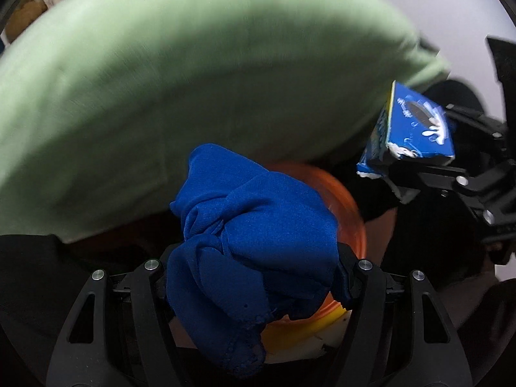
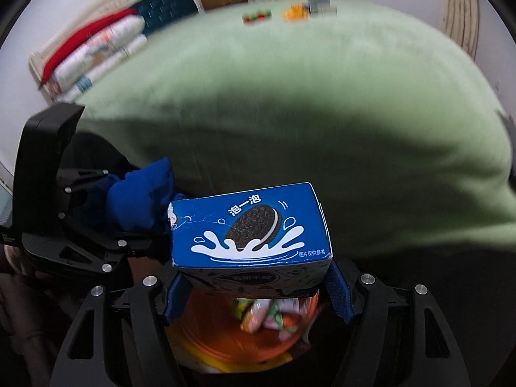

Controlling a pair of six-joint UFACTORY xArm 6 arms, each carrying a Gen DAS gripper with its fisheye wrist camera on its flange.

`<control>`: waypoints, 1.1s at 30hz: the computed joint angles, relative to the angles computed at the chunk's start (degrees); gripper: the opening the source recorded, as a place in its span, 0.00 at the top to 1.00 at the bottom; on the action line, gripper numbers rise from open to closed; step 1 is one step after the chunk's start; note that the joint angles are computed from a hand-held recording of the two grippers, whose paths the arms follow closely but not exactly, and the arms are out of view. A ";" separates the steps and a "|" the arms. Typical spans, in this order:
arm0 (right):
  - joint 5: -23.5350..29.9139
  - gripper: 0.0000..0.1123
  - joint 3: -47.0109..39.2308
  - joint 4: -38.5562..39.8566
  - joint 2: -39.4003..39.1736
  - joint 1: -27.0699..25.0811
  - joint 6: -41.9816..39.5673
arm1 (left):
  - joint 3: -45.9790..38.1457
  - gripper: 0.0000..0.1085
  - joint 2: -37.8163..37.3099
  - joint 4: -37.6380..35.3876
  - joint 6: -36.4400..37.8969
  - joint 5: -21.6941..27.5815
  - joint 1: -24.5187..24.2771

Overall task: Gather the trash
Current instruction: 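Carry cloth and Oreo box over the orange bin and open both tools, then grasp the yellow toy piece with the right tool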

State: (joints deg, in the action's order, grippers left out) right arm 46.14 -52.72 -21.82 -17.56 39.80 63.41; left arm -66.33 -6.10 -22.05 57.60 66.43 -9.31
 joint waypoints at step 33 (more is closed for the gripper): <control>0.74 0.31 -1.75 13.20 5.68 -3.68 -9.31 | -4.96 0.26 9.27 11.30 -11.03 1.89 -3.21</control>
